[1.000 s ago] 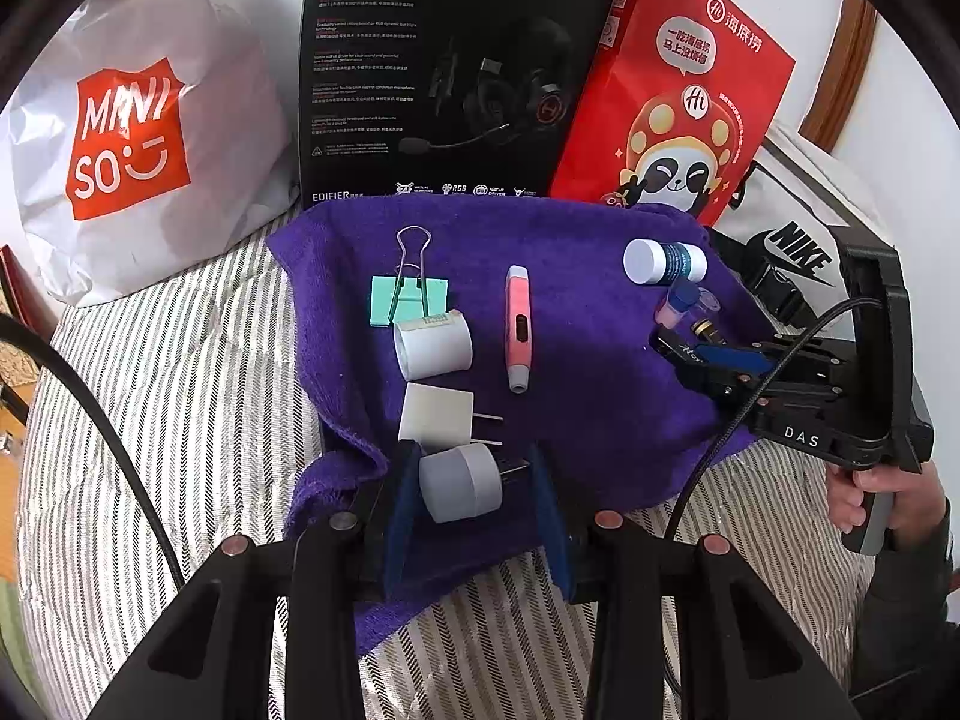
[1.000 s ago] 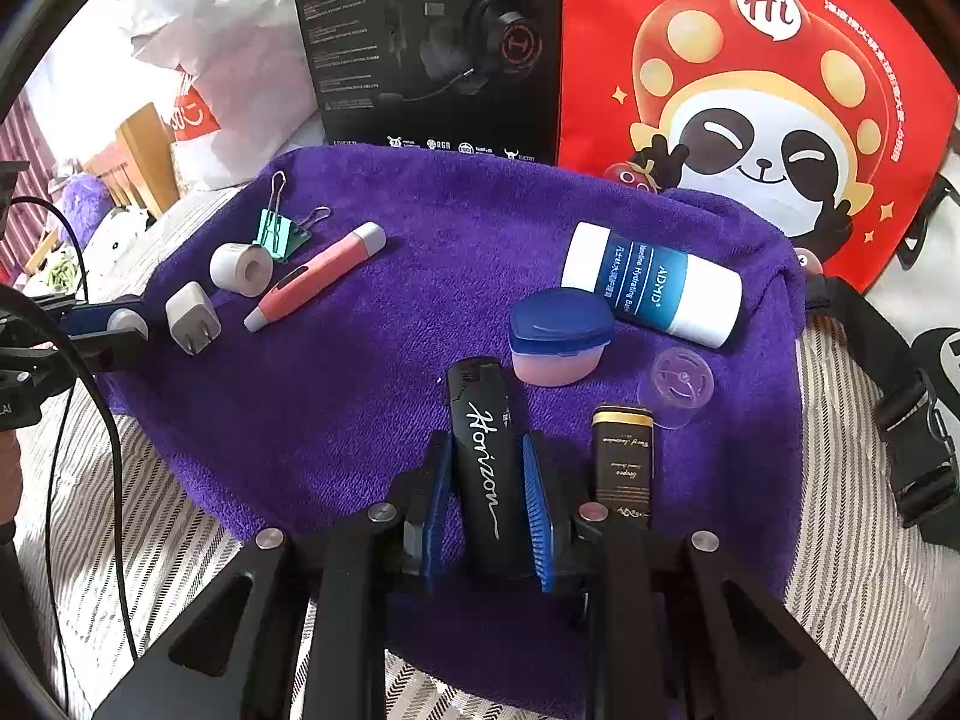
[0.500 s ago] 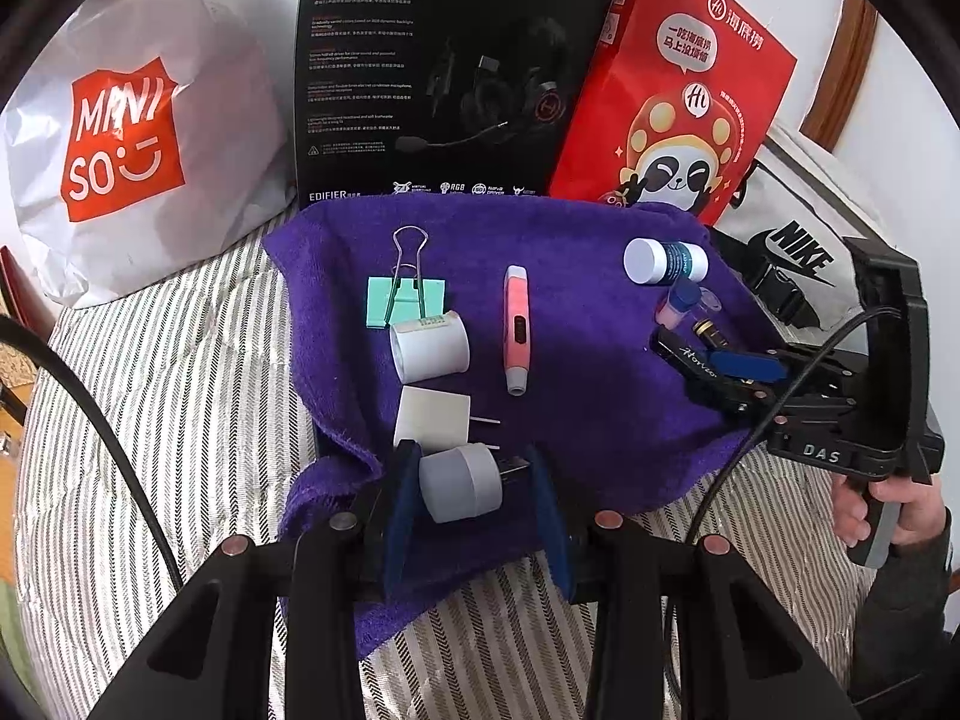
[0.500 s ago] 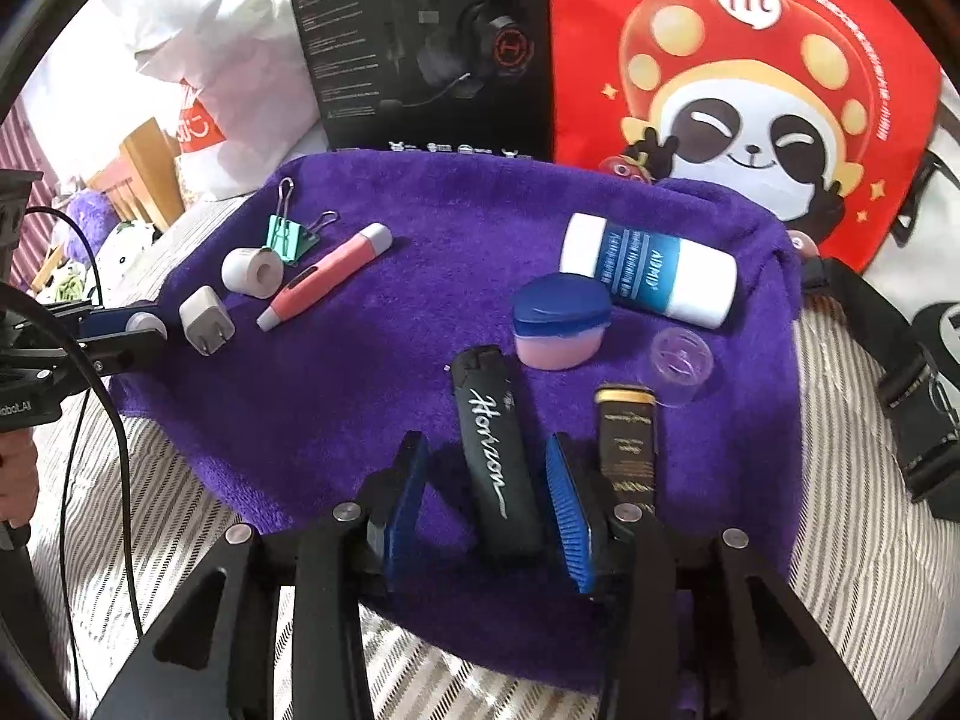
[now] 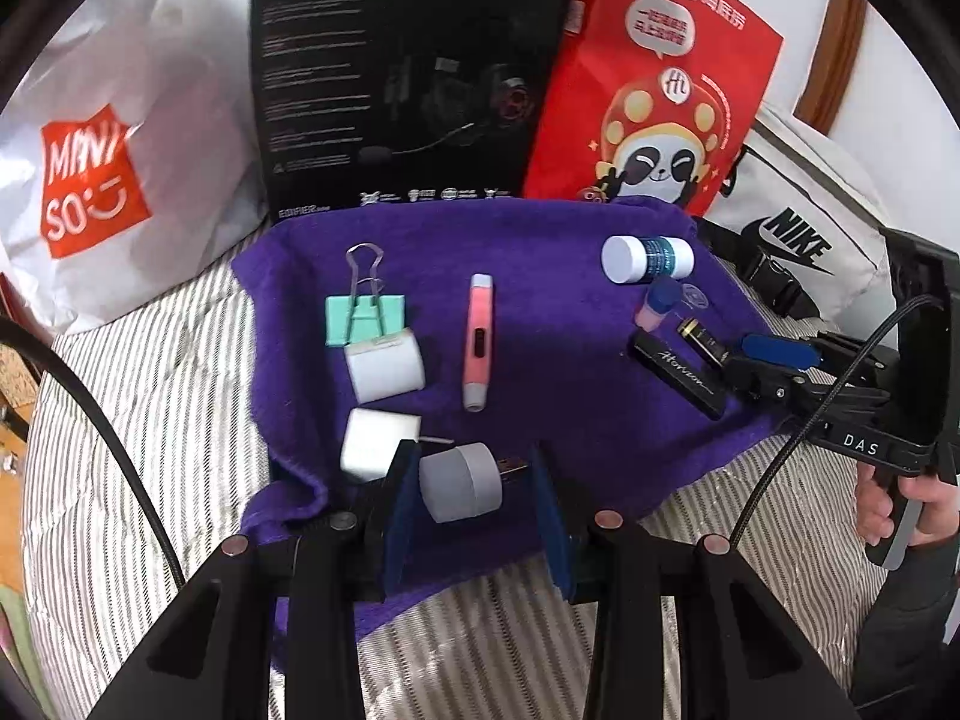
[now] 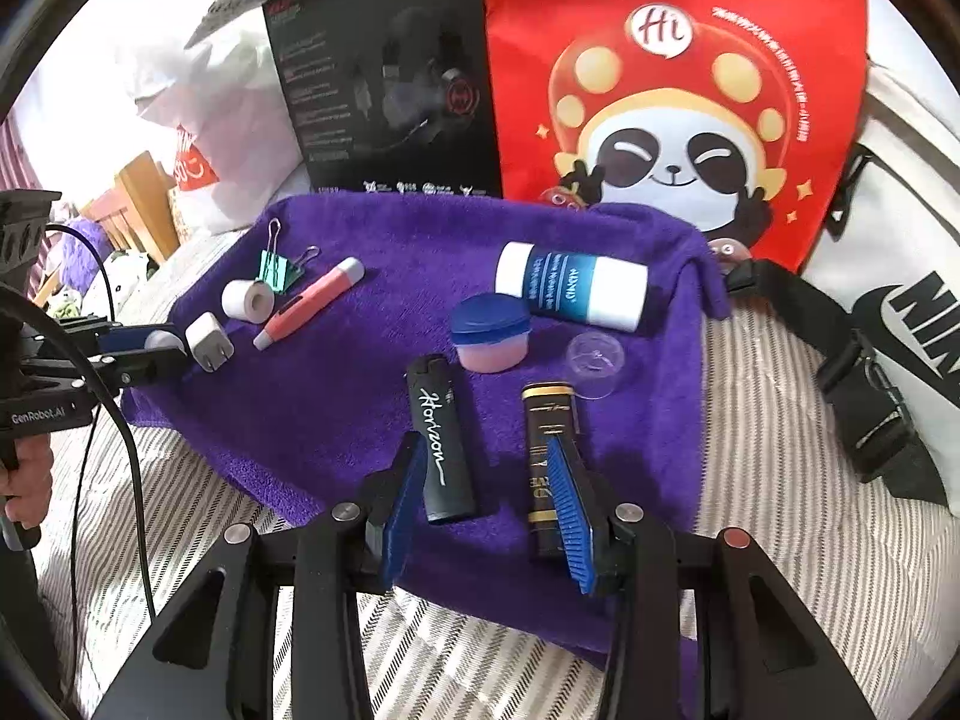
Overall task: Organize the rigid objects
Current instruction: 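Lower the Horizon tube onto the towel and open the right tool while the left tool holds the cap, then lower the white cap beside the white plug and open the left tool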
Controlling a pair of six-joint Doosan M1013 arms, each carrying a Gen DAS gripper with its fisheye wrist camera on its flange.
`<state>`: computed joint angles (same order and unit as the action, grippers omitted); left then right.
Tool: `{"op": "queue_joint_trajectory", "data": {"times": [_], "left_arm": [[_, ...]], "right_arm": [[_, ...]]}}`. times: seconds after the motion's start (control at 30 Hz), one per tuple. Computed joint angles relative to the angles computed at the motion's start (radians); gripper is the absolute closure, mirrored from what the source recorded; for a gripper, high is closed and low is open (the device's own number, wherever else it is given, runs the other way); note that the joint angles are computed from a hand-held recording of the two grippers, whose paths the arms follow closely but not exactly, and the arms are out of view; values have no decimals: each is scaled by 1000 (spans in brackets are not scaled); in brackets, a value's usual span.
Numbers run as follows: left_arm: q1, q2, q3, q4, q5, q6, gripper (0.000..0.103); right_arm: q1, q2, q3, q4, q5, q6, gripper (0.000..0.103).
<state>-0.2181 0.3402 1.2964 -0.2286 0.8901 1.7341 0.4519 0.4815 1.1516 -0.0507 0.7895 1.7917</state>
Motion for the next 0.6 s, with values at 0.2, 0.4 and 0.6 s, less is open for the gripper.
{"op": "queue_joint_trajectory", "data": {"times": [0.2,0.4,0.6], "left_arm": [[-20,11,-18,29,7,-13,68],[-35,32,-47,38,26,1,68],[-50,66,-80,71,64,1,68]], "right_arm": [[-15,-10,14,11,-6,20,61],[-22,-11,21,6,-5,33,61],[-26,-14,30,21,-9,14,61]]}}
